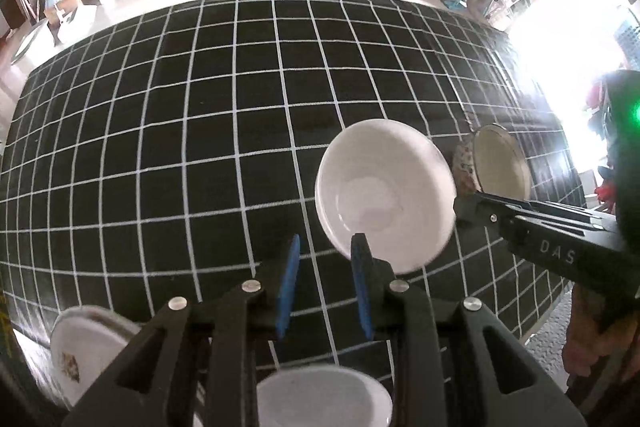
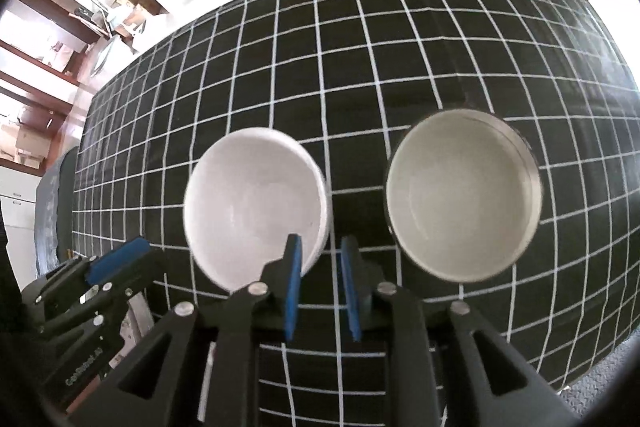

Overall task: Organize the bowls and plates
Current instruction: 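Open the right gripper, move to the cream bowl and grasp its rim, then carry the cream bowl with the right gripper and lower it into the white bowl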

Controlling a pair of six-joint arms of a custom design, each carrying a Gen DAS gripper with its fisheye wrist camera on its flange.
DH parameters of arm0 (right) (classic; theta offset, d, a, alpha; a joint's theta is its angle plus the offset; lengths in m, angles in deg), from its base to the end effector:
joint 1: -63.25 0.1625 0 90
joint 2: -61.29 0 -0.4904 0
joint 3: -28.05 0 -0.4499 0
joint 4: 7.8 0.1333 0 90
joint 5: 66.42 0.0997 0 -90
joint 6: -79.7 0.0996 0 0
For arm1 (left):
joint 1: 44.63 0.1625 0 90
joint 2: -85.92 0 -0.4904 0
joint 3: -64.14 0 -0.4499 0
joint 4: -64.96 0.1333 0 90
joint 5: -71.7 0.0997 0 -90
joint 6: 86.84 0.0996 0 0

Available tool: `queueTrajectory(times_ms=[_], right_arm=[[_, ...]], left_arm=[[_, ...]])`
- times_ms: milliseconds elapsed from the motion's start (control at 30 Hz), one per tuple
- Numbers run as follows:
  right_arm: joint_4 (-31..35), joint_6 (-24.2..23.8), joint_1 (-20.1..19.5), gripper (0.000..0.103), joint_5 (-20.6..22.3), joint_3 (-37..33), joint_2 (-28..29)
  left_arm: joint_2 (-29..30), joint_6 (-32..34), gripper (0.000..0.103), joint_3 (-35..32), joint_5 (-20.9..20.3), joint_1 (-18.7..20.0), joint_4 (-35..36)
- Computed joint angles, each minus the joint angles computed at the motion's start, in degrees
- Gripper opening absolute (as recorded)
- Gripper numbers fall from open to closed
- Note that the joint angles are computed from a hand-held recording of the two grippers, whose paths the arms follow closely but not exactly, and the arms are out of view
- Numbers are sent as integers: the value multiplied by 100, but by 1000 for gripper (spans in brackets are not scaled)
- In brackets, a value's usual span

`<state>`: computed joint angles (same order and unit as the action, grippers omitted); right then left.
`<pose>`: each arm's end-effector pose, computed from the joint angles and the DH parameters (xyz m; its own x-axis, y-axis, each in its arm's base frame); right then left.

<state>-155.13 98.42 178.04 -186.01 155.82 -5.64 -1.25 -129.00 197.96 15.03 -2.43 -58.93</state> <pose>0.2884 -0.4237 0.1282 -0.8700 -0.0805 0.4864 -0.1471 0.9840 -0.1002 -0.1788 -0.4160 0.2220 -0.8343 0.0795 -0.5455 0.2192 0.9558 -0.1960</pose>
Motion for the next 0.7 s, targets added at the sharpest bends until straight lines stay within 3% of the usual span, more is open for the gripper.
queueTrajectory(times_ms=[367,533,700], right_arm=[[-137,-184,-232,24,79,16,141],[-324,-413,-221,24,30,47,150],[-286,-349,-170,21,-61,59,222]], left_arm=[[461,235,24,-169,175,281,-105],[504,382,16,-167,268,370,-170],[527,530,12,-153,234,424,-338]])
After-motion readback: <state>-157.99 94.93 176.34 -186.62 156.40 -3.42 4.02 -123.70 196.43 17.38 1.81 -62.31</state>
